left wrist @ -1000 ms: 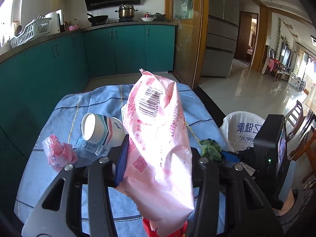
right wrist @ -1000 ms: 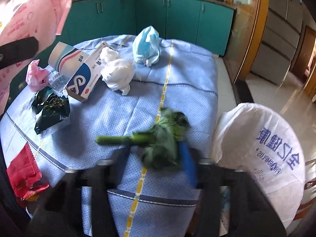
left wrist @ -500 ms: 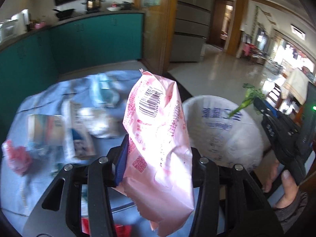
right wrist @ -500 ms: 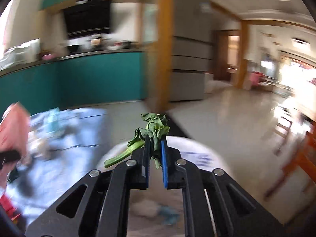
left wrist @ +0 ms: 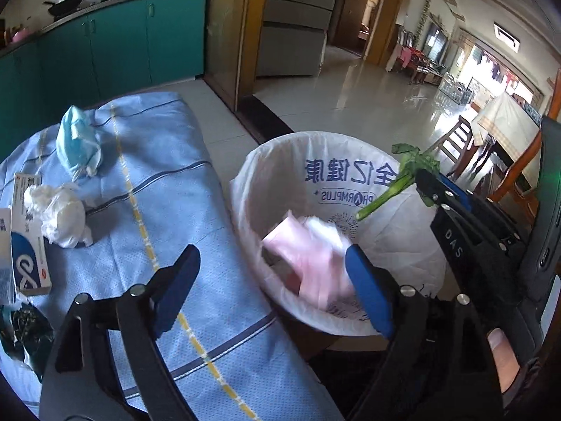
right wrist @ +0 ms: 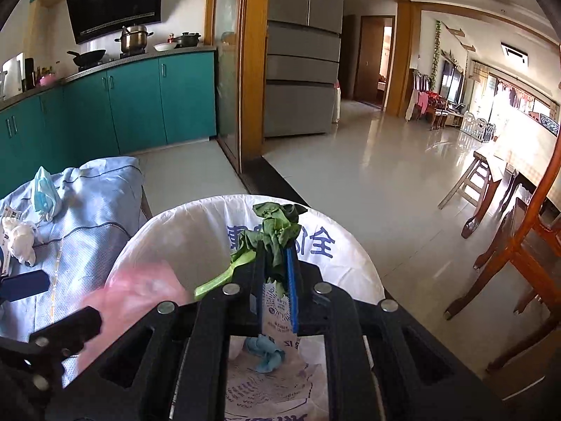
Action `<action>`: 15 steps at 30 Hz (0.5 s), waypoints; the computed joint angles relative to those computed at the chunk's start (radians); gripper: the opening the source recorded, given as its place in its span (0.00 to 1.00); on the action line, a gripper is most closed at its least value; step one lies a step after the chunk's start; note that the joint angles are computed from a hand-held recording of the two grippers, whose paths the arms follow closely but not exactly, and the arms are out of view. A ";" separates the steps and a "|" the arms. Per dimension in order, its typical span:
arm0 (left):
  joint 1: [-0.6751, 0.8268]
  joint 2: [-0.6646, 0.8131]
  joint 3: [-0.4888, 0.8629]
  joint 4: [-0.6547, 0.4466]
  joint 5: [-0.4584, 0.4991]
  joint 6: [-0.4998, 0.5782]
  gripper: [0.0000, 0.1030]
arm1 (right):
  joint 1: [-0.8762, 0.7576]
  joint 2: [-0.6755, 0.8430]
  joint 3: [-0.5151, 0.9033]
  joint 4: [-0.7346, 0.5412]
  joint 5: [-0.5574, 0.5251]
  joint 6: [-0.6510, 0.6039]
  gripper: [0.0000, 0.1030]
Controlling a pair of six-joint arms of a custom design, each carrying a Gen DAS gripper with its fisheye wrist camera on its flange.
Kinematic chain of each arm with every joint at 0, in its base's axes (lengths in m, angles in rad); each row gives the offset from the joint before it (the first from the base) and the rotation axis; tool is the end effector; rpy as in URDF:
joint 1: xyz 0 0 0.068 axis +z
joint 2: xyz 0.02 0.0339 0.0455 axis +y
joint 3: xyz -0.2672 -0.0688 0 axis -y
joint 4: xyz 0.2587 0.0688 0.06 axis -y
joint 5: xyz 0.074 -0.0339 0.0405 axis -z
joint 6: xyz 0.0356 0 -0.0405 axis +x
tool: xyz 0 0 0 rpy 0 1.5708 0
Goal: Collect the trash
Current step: 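Drop vegetable stalk from right tool while left tool drops pink pack into wastebasket, then grasp the red snack bag with the left tool while the right tool grasps white crumpled tissue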
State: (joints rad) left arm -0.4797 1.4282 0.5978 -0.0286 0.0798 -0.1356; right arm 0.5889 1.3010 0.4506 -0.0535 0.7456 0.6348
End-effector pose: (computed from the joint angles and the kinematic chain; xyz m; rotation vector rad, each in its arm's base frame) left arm 0.2403 -0.1282 0.1446 0.4573 2.4185 -0.3707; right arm 0.2017 0.1057 0.1375 0.3450 2.1713 -0.2640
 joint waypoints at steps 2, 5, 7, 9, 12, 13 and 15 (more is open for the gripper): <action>0.041 -0.016 -0.015 -0.010 0.024 -0.006 0.83 | 0.001 0.024 0.018 -0.014 -0.006 0.009 0.15; 0.082 -0.083 -0.040 -0.046 0.024 -0.020 0.83 | 0.015 0.039 0.028 -0.016 0.006 0.011 0.34; 0.108 -0.182 -0.078 -0.073 -0.024 -0.018 0.83 | 0.028 0.045 0.036 -0.028 0.038 0.026 0.60; 0.129 -0.282 -0.117 -0.097 -0.081 0.001 0.83 | 0.041 0.023 0.027 -0.009 0.041 0.025 0.65; 0.232 -0.485 -0.189 -0.165 -0.118 0.097 0.84 | 0.061 0.002 0.018 0.029 0.007 -0.002 0.65; 0.302 -0.571 -0.221 -0.200 -0.116 0.155 0.85 | 0.079 0.012 0.022 0.062 -0.011 -0.033 0.65; 0.424 -0.672 -0.256 -0.257 -0.080 0.251 0.85 | 0.122 0.042 0.039 0.097 -0.021 -0.083 0.65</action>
